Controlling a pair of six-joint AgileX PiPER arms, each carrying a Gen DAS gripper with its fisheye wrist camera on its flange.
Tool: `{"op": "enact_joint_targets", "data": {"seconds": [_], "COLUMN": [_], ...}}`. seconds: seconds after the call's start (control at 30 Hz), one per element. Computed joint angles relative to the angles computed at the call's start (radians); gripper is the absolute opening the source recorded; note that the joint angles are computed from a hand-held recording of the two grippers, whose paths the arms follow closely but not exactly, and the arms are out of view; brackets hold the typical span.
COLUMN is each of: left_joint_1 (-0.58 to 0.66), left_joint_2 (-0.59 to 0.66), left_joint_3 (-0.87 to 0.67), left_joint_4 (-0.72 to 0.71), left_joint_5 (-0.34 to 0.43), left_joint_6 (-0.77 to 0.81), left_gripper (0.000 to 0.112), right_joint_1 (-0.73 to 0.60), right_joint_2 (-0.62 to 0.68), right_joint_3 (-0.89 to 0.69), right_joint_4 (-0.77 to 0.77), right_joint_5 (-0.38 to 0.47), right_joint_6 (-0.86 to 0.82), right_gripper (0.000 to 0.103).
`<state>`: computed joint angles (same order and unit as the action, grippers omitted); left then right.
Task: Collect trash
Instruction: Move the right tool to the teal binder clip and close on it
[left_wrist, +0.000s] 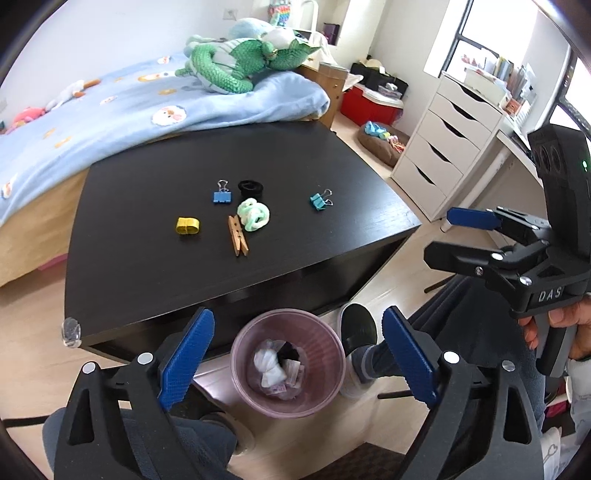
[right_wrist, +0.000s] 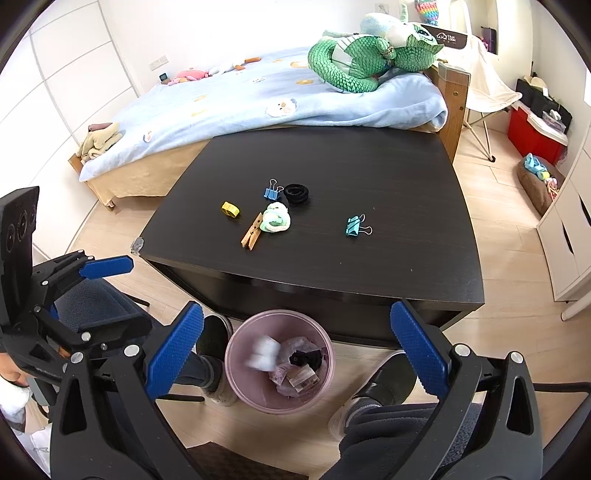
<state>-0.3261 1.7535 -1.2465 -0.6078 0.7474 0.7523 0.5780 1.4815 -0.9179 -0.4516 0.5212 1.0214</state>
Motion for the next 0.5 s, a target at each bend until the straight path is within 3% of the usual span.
{"op": "enact_joint_targets", "data": {"seconds": [0.5], "left_joint_1": [0.021], "left_joint_2": [-0.001], "left_joint_3": [0.001], "left_joint_4": [0.022], "left_joint_5": [-0.041], "left_joint_6": [-0.066], "left_gripper": [0.095], "right_joint_1": [0.001], "right_joint_2": [0.020], "right_joint_3": [-0.010], "right_joint_4": [-0.011], "right_joint_5": [-0.003], "right_joint_6": [0.016], "right_gripper": [0.100]}}
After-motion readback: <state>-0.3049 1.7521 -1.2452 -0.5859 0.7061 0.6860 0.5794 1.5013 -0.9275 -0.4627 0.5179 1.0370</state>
